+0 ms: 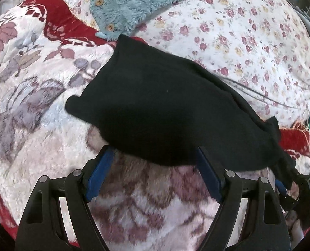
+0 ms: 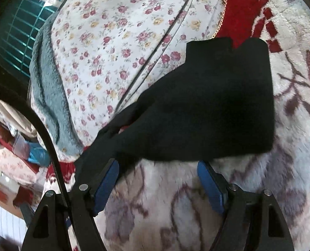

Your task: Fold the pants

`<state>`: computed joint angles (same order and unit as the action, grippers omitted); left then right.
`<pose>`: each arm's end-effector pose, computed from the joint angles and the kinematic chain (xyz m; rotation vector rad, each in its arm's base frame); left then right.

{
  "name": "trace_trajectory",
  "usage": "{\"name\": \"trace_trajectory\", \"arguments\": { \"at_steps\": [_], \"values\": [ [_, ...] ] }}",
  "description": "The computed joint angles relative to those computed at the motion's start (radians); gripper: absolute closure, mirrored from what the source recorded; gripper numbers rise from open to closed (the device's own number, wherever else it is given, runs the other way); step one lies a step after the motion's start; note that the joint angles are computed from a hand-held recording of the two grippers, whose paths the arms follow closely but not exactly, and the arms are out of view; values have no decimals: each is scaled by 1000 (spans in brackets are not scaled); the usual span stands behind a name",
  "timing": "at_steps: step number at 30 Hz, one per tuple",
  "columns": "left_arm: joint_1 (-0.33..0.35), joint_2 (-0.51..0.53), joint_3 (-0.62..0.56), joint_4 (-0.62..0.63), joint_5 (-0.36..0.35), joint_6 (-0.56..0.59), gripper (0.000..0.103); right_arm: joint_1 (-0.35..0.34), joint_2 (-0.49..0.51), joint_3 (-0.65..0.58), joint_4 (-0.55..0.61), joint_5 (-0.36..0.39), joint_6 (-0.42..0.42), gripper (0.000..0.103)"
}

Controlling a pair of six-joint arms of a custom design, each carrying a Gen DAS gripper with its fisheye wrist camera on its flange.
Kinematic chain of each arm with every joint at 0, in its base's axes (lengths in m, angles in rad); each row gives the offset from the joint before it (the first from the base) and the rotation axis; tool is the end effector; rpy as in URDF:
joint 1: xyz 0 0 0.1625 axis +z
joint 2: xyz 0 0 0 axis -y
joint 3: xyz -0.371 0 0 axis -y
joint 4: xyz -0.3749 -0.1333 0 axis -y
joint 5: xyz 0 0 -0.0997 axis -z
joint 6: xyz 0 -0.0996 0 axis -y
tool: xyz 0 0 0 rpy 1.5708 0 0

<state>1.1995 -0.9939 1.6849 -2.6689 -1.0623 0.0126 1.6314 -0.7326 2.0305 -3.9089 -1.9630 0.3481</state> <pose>-0.0545 -0.6412 0.1941 0.3645 2.6176 -0.6583 0.1257 -0.5000 0.0890 -0.6565 -2.4978 1.5425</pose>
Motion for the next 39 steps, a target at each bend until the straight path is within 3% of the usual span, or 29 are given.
{"name": "trace_trajectory", "arguments": {
  "at_steps": [6, 8, 9, 10, 11, 12, 13, 18, 27, 31, 39],
  "values": [
    [-7, 70, -75, 6, 12, -19, 22, -35, 5, -41, -4, 35, 11, 28],
    [-6, 86, -101, 24, 5, -29, 22, -52, 8, -46, -27, 67, 21, 48],
    [-3, 93, -117, 40, -10, -31, 22, -66, 5, -40, -27, 91, 45, 69],
    [2, 96, -130, 54, -32, -27, 28, -76, 4, -34, -32, 99, 73, 81],
    [10, 100, -147, 73, -59, -18, 57, -82, 7, -27, -52, 103, 91, 84],
    [11, 105, -162, 99, -55, -16, 74, -84, 9, -17, -77, 104, 99, 89],
    [14, 111, -178, 133, -60, -12, 83, -80, 10, -9, -100, 96, 90, 92],
    [13, 90, -166, 124, -91, 42, 96, -32, -8, 21, -158, 17, -8, 97],
    [15, 9, -144, 116, -132, 99, 97, 57, -69, 66, -139, -30, -64, 97],
    [23, -63, -89, 89, -126, 157, 97, 90, -70, 86, -125, -28, -59, 97],
    [74, -160, -2, 51, -50, 222, 97, 94, -4, 118, -69, 84, 9, 97]
  ]
}}
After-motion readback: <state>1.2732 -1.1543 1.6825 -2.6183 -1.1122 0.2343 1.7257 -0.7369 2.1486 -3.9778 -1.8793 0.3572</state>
